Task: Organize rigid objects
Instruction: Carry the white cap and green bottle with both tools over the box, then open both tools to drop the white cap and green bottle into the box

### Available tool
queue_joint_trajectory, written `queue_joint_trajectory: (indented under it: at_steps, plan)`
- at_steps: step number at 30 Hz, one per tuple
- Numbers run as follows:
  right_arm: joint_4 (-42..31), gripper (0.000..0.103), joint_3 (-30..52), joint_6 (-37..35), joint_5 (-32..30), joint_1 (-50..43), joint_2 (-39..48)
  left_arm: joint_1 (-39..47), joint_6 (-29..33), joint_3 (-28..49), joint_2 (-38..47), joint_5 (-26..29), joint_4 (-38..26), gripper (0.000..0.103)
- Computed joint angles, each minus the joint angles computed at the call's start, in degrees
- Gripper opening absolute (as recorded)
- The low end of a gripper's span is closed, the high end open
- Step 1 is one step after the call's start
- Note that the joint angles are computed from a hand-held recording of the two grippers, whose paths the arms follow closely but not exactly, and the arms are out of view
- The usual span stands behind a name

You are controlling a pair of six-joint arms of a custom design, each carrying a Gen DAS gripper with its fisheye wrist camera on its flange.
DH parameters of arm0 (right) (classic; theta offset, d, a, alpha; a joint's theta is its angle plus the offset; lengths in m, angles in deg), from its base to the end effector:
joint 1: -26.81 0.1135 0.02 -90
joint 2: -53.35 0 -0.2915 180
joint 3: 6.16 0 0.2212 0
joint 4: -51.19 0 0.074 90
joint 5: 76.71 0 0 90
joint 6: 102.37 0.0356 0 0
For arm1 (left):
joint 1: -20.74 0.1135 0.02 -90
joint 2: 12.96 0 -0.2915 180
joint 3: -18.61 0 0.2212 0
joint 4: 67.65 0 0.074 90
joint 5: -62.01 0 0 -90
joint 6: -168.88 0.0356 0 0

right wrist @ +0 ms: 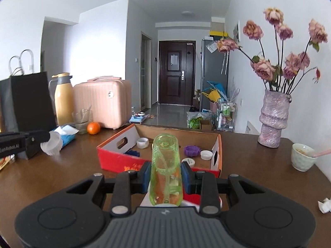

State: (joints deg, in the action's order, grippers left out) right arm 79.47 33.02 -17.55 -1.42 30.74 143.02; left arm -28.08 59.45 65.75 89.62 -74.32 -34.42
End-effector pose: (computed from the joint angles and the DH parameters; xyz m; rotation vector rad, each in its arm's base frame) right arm 0.2582 0.0268 0.1933 -0.3226 1.9256 0.2368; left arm 0.2171 -0.2090 0.1786 -0.0430 1.8345 -0.0400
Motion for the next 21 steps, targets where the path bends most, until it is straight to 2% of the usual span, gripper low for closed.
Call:
queue_joint_trajectory:
  at_steps: [5, 10, 13, 16, 18, 21]
  plan:
    - [-5.65, 0.030, 12.51, 1.07, -2.76, -1.86, 7.45, 9.33, 3.75, 7.07, 3.16, 10.02, -1.56, 0.004]
    - [-16.08, 0.030, 30.28, 3.27, -5.78, -3.49, 18.01, 17.90, 4.03, 19.99, 9.40, 22.13, -9.64, 0.004]
    - [-26.23, 0.030, 44.05, 4.15, -6.81, -3.64, 26.55, 21.34, 3.94, 31.97, 16.30, 27.24, -18.05, 0.004]
    - [-37.82, 0.030, 58.89, 4.82, -5.09, -2.63, 35.85, 24.62, 1.76, 46.73, 23.67, 32.51, -30.79, 0.004]
    - [-44.37, 0.030, 68.22, 4.13, -0.87, -1.36, 41.69, 25.74, 1.85, 57.13, 28.89, 33.73, -39.31, 0.004]
    - [-47.97, 0.030, 75.64, 1.70, 7.68, 0.63, 46.78, 26.44, 3.00, 72.87, 37.03, 34.35, -52.32, 0.004]
